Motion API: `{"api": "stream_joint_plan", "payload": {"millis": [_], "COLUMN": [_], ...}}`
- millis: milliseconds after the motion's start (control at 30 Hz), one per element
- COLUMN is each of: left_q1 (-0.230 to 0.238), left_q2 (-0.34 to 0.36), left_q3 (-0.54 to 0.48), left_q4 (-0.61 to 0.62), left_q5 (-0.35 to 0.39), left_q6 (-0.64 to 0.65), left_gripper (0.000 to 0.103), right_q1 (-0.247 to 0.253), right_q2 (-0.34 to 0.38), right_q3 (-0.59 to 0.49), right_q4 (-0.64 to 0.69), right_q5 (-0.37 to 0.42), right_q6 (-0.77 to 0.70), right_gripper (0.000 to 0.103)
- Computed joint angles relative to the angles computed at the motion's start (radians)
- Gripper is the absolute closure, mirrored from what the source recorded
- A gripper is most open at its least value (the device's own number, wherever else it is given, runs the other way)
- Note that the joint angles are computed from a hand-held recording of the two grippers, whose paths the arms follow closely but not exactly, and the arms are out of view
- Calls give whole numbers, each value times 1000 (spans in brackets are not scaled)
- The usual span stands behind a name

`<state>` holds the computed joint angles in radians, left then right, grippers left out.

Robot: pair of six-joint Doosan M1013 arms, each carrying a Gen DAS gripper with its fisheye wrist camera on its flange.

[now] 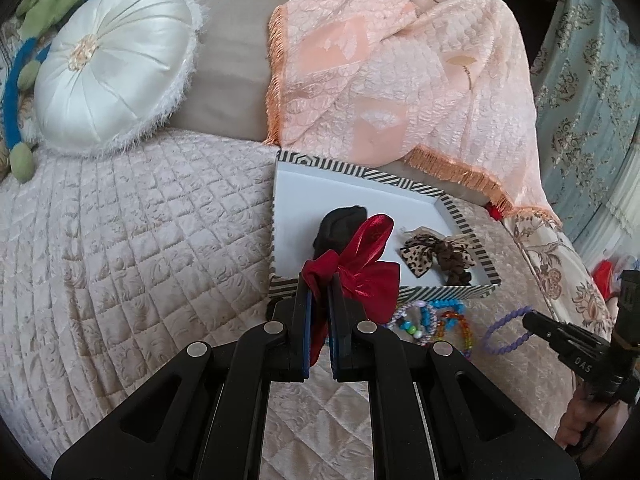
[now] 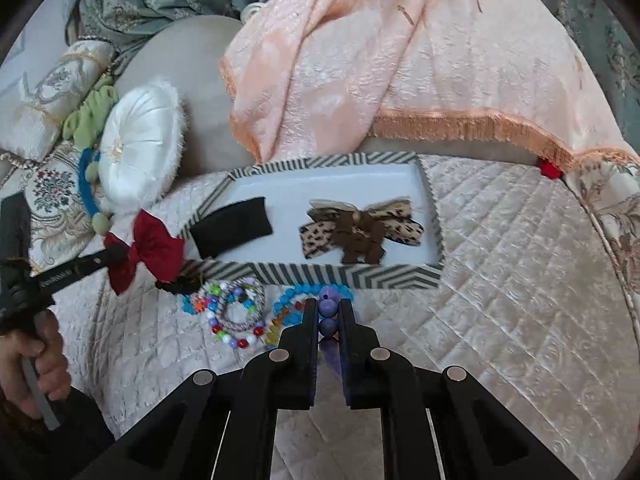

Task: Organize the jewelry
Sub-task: 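Lift the purple bracelet with the right tool while the left holds the red bow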

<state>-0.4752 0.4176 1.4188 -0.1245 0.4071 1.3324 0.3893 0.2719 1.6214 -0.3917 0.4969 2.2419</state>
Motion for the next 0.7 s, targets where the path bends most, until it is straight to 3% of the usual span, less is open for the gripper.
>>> {"api": "stream_joint_plan", "payload": {"millis": [500,700], "left_q1": [-38,-49], "left_q2": [-19,-22], "left_q3": [-9,-12], "left_q4": [67,91], "left_q5": [41,45], "left_q6": [-25,-31], "left_gripper": [98,98], "right_q1": [26,33], "right_q2": [-17,-23], "right_q3": [9,6], "right_q4": [14,-51], "right_q5": [7,20], "right_q6": [2,65], "right_gripper": [95,94]}}
